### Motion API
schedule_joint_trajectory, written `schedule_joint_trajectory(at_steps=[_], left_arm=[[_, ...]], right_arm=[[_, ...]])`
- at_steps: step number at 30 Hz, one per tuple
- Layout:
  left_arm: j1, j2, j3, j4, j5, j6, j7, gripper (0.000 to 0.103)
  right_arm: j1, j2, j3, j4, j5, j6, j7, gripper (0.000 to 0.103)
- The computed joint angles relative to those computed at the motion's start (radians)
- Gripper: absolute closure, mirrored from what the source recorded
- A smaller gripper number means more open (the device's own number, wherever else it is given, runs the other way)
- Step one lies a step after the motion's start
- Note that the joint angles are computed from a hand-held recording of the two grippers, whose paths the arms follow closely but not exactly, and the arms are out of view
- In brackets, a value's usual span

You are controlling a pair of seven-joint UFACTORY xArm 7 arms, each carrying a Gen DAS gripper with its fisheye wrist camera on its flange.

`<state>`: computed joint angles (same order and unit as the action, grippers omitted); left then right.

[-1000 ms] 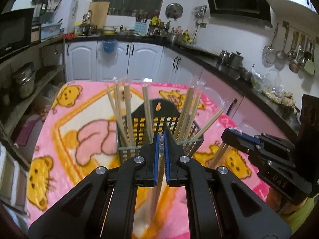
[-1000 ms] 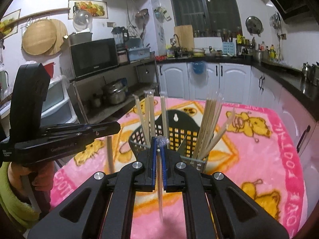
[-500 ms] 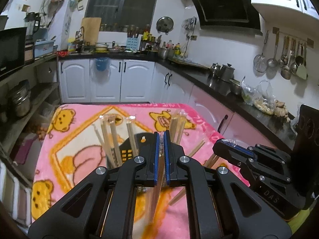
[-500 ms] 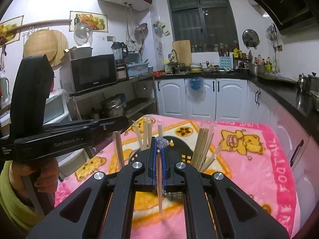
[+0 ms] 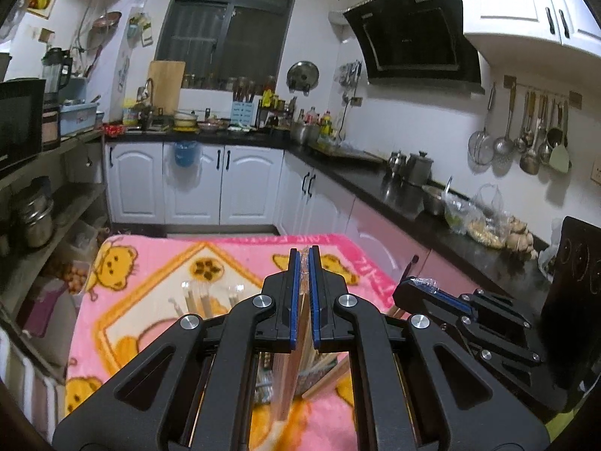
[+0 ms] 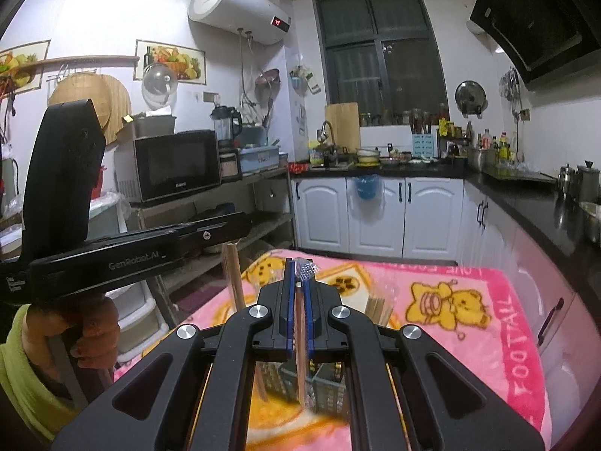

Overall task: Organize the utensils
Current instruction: 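Raise both held chopsticks upright and lower them into the caddy compartments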

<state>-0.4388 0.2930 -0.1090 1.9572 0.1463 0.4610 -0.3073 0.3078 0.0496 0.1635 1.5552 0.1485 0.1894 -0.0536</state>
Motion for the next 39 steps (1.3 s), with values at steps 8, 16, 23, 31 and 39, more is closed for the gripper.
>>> schedule_joint_trajectory(at_steps=[8,16,23,31,39], left_arm=[[-0.01,0.091,0.015,0.162,0.0,0.018,0.011,0.101],[-0.009,0.212,0.03,0.34,-0.037,0.047,0.033,0.101],[-0.019,0.312,0.048,0.468,-0.06,0.072,0.046,0.101],[-0.028,0.447,0.045,0.646,-0.109,0.151,0.081,0.101],[-0.03,0.454,0.045,0.622,-0.129,0.134,0.102,0.101]], right_arm=[[0.001,0.067,-0.008,0.123,-0.058,0.012,0.03,0.098],[0.0,0.167,-0.017,0.258,-0.082,0.039,0.057,0.098],[0.021,0.228,-0.056,0.335,-0.16,0.084,0.127,0.098],[0.0,0.245,-0.048,0.326,-0.155,0.108,0.122,0.098],[-0.016,0.251,-0.034,0.299,-0.122,0.114,0.104,0.098]])
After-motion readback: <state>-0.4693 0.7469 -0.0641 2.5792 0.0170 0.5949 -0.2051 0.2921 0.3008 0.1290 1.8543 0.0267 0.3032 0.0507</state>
